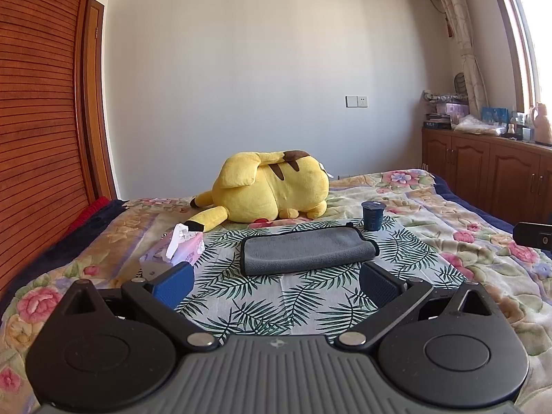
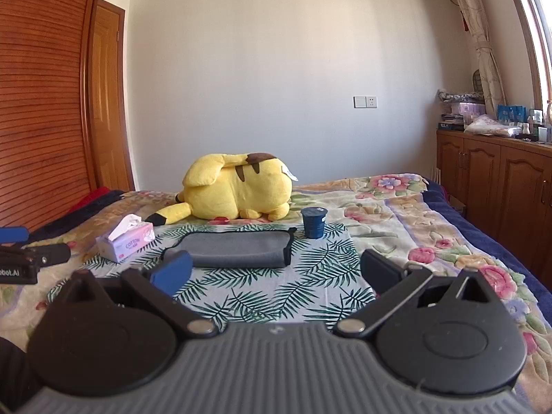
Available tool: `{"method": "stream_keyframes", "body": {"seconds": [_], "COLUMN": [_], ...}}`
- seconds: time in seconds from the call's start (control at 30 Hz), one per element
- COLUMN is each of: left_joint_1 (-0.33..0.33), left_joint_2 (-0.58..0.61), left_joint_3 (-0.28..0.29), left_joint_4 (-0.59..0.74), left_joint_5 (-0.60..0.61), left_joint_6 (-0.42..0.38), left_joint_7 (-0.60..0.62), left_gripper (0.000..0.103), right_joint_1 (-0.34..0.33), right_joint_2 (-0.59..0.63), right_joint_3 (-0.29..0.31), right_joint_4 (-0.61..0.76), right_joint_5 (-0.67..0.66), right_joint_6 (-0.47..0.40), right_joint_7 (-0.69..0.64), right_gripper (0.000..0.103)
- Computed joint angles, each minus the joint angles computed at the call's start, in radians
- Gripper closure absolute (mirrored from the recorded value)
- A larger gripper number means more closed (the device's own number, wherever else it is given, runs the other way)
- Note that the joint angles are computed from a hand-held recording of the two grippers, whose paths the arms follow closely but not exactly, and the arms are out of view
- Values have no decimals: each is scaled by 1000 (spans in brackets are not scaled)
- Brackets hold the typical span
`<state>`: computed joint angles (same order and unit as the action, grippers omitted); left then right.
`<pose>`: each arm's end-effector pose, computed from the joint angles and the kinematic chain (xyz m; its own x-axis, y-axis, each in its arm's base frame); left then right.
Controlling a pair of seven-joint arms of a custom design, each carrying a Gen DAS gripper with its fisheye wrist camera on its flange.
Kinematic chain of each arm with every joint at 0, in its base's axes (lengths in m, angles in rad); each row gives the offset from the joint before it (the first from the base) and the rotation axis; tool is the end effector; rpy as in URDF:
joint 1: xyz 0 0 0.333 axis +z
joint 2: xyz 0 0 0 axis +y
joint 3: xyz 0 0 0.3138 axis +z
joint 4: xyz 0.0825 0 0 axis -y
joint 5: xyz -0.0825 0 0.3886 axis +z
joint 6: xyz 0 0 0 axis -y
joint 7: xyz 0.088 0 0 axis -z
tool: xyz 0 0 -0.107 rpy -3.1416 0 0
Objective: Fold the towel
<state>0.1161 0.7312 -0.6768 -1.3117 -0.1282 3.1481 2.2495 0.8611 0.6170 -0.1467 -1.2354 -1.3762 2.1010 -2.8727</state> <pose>0.7415 -0.2308 0.5096 -0.5628 -0.8215 -0.0910 -0.2057 0.2458 -0.9472 0.5892 0.4918 0.4748 -0.3679 -0.9266 -0.0779 -0.1826 0.1541 -0.9710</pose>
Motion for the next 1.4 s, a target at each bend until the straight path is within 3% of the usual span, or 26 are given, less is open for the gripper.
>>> {"method": "stream_keyframes", "body": {"seconds": [1.4], "left_joint_1": [-4], "left_joint_2": [11], "left_joint_3": [8], "left_joint_4": [16], "left_joint_5": [9], "left_joint_6": [-5], "left_joint_7": [2], "left_gripper": [16], "right_joint_1": [-2], "right_joint_2": [-11], "right_joint_3": [7], "right_joint_4": [-20], "right_joint_5": [-3], "right_joint_6": [-20], "right_joint_7": [13], "right_gripper": [0]}}
